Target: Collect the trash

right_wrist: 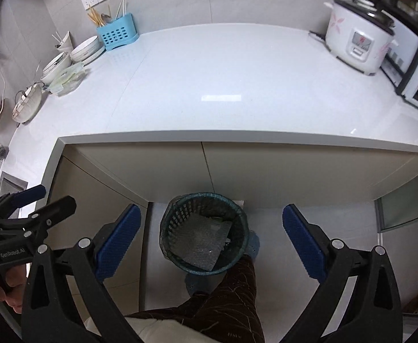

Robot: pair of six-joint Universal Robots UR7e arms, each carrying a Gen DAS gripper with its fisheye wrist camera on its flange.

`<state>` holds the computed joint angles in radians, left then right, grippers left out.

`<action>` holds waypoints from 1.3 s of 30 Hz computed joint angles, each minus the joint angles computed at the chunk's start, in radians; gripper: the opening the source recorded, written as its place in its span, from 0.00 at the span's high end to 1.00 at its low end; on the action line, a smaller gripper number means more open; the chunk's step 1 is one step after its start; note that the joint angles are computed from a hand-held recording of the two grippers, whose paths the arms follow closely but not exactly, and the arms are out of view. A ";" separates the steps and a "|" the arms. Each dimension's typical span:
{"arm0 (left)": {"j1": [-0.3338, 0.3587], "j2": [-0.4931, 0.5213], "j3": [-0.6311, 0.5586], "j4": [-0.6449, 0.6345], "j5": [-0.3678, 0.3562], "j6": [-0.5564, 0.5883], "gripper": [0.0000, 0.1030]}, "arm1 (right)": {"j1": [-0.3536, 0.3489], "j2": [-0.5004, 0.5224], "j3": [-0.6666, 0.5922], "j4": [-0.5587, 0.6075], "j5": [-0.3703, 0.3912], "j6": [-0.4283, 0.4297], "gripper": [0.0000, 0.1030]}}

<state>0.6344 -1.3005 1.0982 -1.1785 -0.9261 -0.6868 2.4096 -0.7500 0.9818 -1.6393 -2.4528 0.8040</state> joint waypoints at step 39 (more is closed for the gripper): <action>-0.083 0.077 -0.188 0.204 0.064 -0.080 0.06 | 0.064 0.073 -0.236 0.209 -0.002 0.081 0.07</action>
